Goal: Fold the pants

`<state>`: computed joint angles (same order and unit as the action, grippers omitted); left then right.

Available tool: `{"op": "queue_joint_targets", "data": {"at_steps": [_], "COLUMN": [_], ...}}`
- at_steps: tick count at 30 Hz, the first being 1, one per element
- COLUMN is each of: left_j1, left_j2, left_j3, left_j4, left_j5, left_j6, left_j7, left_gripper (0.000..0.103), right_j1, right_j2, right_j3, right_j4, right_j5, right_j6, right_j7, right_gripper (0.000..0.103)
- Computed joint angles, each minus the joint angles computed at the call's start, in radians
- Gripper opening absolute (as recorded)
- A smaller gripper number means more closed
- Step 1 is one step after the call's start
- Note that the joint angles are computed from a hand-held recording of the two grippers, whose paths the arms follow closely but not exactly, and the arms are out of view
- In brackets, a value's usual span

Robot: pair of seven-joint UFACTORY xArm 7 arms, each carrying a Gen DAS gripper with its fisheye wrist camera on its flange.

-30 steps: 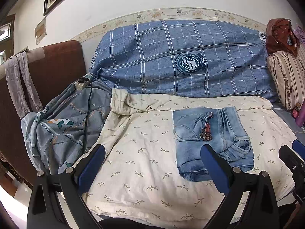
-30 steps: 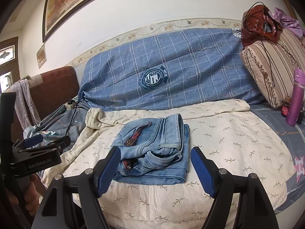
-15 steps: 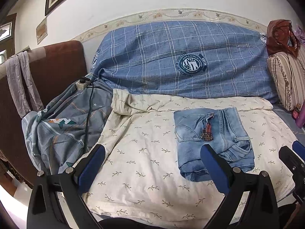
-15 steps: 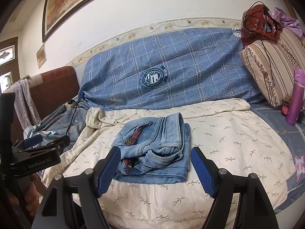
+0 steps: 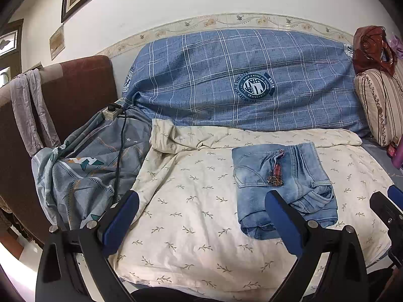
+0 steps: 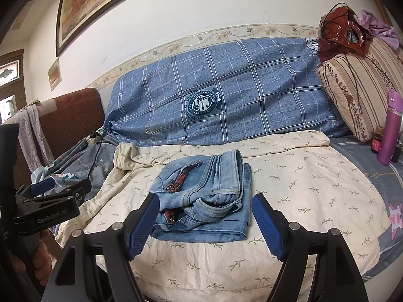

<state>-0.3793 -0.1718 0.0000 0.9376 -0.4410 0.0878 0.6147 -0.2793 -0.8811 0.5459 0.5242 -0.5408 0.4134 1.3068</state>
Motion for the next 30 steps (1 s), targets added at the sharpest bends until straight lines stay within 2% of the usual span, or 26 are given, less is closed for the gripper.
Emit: {"op": "queue_joint_targets", "data": {"at_steps": [30], "left_j1": [-0.019], "left_j2": [-0.037], "left_j3": [0.033], "left_j4": [-0.008], "left_j5": [-0.031], "left_j6": [0.011], "left_j7": [0.027], "left_gripper": [0.100], "right_j1": [0.012], "right_j2": [-0.011], "right_j3": [0.005], "right_j4": [0.032], "right_j5": [-0.009], "right_j6": [0.033], "right_j7": [-0.013], "right_gripper": [0.079]}}
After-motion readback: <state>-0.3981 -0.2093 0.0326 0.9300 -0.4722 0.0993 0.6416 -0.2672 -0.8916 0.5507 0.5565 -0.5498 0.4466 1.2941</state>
